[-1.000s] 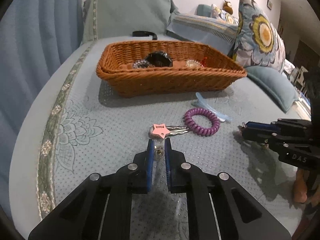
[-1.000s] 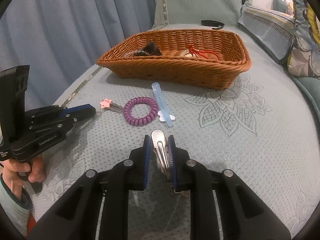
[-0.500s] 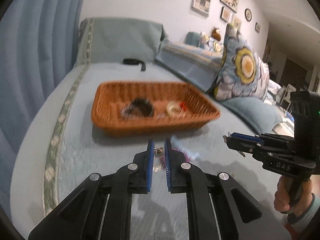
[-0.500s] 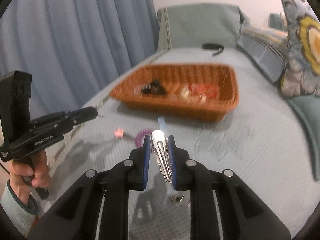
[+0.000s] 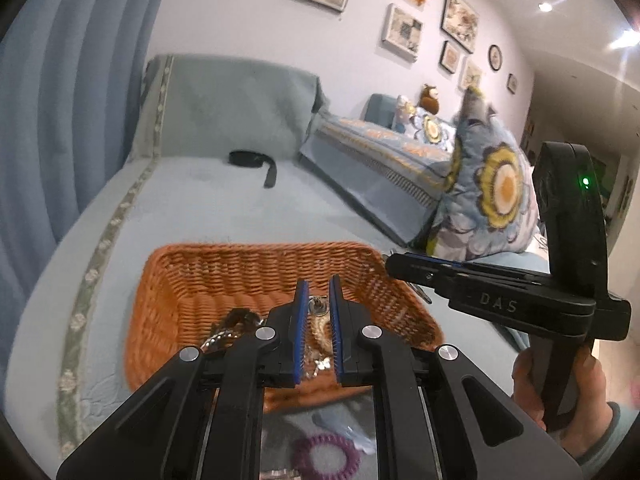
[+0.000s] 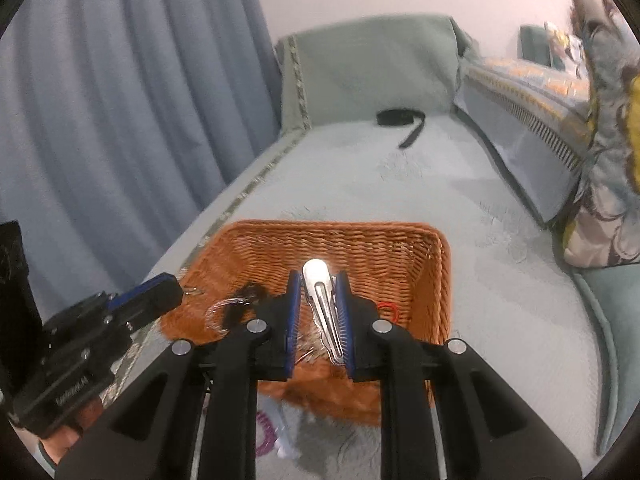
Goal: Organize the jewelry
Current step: 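Lower both held items into the basket and open both tools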
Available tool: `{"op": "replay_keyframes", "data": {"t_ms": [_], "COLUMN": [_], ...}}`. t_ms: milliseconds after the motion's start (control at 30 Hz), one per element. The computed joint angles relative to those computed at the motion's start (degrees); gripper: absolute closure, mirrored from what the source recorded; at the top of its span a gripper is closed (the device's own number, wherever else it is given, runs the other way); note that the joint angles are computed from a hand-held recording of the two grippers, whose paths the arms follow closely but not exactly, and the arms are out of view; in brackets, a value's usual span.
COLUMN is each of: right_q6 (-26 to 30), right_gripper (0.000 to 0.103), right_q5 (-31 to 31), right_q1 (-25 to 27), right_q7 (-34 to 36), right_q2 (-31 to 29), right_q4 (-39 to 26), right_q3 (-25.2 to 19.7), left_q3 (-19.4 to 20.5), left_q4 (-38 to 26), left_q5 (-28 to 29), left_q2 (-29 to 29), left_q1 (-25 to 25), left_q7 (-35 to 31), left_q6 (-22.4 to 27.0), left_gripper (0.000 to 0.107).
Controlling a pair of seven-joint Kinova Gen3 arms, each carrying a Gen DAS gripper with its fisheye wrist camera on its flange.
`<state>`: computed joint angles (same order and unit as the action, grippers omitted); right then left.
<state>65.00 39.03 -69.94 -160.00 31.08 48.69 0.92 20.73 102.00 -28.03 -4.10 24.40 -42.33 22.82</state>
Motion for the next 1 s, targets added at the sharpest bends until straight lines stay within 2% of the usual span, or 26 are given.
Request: {"op": "replay_keyframes", "data": {"t_ms": [200, 467, 600, 700, 800, 967, 1000], "right_q6": [0.44, -1.73, -1.77, -2.20, -2.79, -3.70, -3.08], "right_gripper": [0.088, 0.087, 0.086, 0.075, 0.074, 0.074, 0.074], "right_q5": [-6.77, -9.39, -10.62, -10.34, -7.72, -2.29, -0.69], "right_q1": [4.87, 5.63, 6.00, 5.24, 2.76, -1.47, -2.89], "right_q7": [2.84, 2.57, 3.68, 3.10, 0.71, -3.84, -5.08], "right_q2": [3.49, 2.77, 2.49, 1.35, -1.07, -5.31, -5.93], "right_q4": [-2.37, 1.03, 0.79, 2.03, 4.70, 9.71, 10.46], "right_q3": [-0.98, -0.68, -1.45, -1.28, -0.91, -2.44, -2.78], "left_q3": [-2.74, -6.08, -6.48, -6.02, -4.81, -3.39, -2.99], "left_q4": [-0.58, -0.03, 0.27, 1.58, 3.87, 7.25, 8.33], "left_q5": [1.51, 7.58, 6.69, 7.85, 8.64, 13.01, 14.03], "left_q2": [4.23, 5.48, 4.75, 2.35, -1.83, -10.27, -12.75], "left_q1": [1.80, 3.69, 4.28, 3.53, 1.91, -0.45, -1.02], "left_q7": [-0.96, -5.80, -4.24, -4.55, -4.20, -5.82, -5.94], "left_q6": [-1.09, -1.96, -1.34, -1.71, -2.38, -0.87, -0.25], "left_gripper": [0.099, 0.098, 0.097, 0.089, 0.080, 0.079, 0.076]}}
